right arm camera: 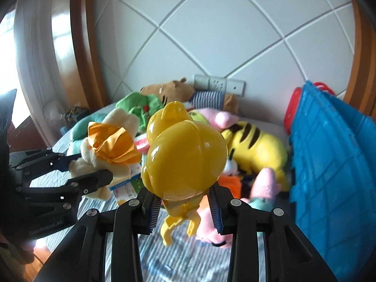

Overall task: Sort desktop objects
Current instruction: 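Lift and carry the bunny and yellow duck toy over the blue crate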

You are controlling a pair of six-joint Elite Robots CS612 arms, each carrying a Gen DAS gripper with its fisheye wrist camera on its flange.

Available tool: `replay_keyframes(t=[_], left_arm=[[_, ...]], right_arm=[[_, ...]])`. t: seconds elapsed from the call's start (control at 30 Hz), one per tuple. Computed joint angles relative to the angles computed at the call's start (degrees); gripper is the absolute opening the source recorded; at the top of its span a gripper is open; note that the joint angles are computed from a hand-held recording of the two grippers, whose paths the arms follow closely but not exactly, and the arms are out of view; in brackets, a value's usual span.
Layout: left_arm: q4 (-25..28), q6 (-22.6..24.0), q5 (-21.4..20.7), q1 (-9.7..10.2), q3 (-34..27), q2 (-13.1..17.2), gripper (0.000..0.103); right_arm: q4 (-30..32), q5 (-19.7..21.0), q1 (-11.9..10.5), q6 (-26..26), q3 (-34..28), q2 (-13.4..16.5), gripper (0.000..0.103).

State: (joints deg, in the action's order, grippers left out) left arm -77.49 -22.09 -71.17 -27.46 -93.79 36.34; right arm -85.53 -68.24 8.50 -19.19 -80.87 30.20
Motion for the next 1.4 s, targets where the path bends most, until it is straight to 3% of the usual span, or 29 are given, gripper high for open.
replay_keyframes(t=[0.47, 0.77, 1.1, 1.4], left_arm=[[-9.5, 7.1, 1.3, -3.39, 7.2, -5.2, 0.037], [-17.1, 10.8, -0.7, -5.98, 17.8, -12.1, 0.037], [-27.7, 13.5, -3.9, -8.84, 36.0, -21.2, 0.037], [-31.8, 12.4, -5.5, -10.34, 58.0, -30.3, 0.037]], right_arm=[[-6.5, -1.3, -4.1, 4.2, -1.9, -2.4, 0.035], [-10.6, -1.7, -8.0, 7.4, 0.6, -5.5, 0.035], [-15.3, -6.1, -13.4, 9.1, 4.9, -8.6, 0.035], [-12.2, -9.3, -17.1, 7.5, 9.9, -9.7, 0.035]])
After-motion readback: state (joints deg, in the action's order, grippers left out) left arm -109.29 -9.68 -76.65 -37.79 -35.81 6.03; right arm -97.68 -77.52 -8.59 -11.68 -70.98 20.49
